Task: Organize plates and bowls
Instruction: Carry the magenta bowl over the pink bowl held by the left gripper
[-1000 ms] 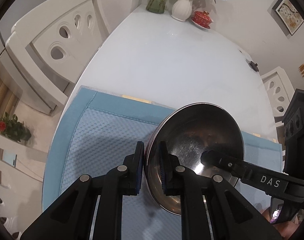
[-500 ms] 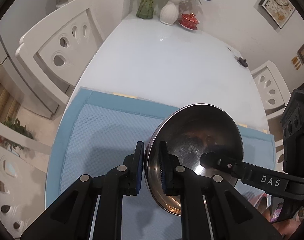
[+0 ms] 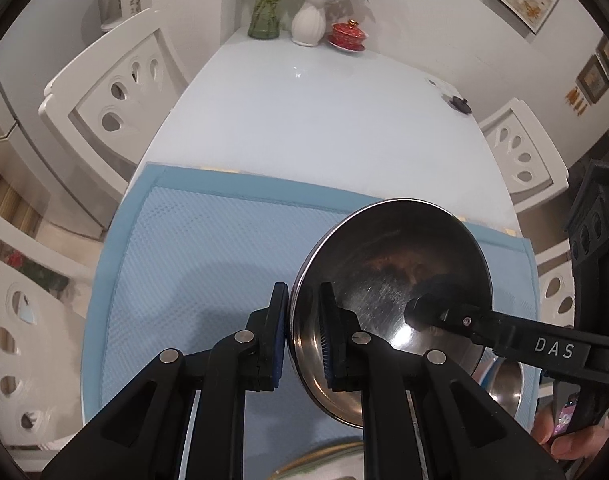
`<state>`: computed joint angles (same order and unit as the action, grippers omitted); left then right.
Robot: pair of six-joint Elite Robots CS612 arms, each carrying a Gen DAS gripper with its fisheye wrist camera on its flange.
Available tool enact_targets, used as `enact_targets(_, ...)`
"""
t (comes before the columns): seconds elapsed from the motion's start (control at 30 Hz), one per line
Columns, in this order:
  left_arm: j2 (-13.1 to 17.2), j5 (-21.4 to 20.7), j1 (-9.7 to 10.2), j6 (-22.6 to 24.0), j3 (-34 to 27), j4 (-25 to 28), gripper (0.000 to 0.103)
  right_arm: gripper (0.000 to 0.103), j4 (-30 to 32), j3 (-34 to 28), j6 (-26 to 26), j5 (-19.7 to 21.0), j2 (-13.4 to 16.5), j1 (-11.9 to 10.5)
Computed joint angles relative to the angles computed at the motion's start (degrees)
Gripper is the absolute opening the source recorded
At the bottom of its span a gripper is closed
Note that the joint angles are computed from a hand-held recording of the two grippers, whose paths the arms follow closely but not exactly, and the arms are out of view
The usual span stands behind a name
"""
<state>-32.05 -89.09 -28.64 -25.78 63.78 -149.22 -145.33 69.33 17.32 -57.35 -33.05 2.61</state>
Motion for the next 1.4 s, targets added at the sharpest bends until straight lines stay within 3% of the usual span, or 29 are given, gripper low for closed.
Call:
enact_targets(0.6, -2.7, -0.6, -3.06, -2.1, 4.0, -1.3, 0.012, 0.022, -3.6, 8.3, -0.5, 0.0, -4.9, -2.1)
enact_targets(1.4, -1.4, -3.3, -6.43, 0.1, 1.6, 1.6, 0.012, 0.022, -7.6, 17.8, 1.5, -1.2, -9.4, -6.4)
